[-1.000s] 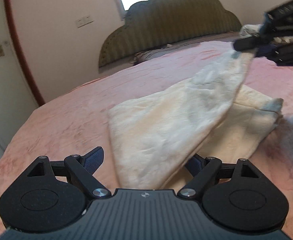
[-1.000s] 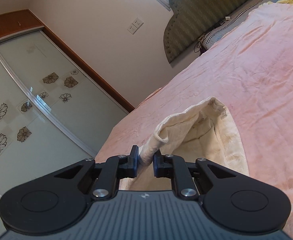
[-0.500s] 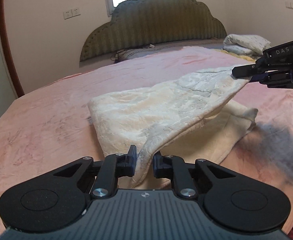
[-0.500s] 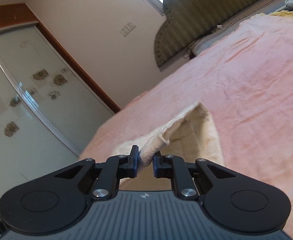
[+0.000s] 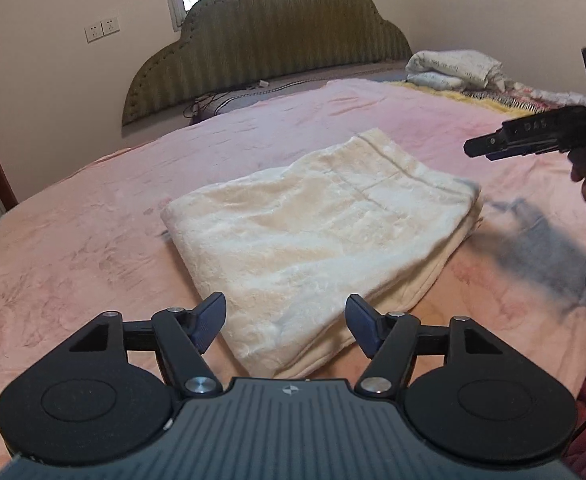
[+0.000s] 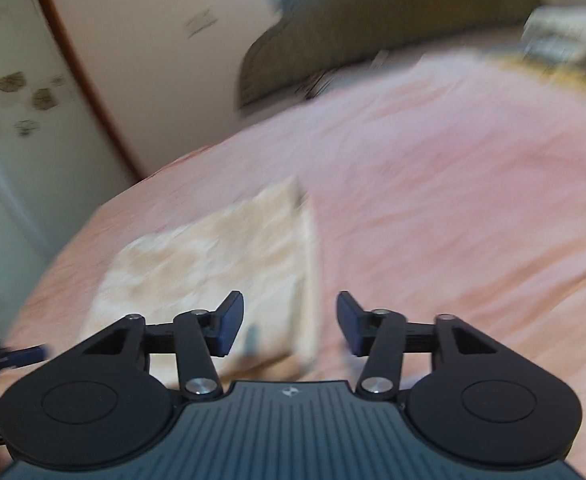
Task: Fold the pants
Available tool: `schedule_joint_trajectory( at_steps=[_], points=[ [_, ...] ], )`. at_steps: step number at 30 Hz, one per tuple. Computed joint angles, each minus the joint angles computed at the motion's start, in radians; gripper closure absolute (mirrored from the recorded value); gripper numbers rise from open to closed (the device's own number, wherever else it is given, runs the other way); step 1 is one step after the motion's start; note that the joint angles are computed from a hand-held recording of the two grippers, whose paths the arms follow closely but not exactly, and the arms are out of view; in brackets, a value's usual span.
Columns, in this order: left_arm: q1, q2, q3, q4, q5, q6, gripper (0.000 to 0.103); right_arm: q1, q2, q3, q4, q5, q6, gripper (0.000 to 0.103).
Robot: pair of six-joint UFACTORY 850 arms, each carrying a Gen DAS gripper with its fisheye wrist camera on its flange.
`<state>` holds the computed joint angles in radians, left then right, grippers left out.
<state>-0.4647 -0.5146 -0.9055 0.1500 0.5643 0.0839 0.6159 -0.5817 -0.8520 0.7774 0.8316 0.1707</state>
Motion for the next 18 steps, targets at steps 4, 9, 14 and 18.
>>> schedule_joint_trajectory(
  at_steps=[4, 9, 14, 18],
  points=[
    [0.011, -0.025, -0.060, 0.128, 0.013, -0.228, 0.030, 0.021, -0.018, -0.064, 0.000, -0.016, -0.194, 0.051],
    [-0.035, -0.118, -0.163, -0.024, -0.159, -0.061, 0.032, 0.007, -0.096, -0.159, -0.086, -0.197, -0.284, 0.053],
    [-0.024, -0.097, -0.165, -0.023, -0.072, -0.049, 0.030, -0.019, -0.068, -0.147, -0.103, -0.172, -0.283, 0.052],
    [-0.038, -0.162, -0.307, -0.147, -0.122, 0.049, 0.014, -0.074, -0.122, -0.294, -0.099, -0.245, -0.490, 0.053]
  ],
)
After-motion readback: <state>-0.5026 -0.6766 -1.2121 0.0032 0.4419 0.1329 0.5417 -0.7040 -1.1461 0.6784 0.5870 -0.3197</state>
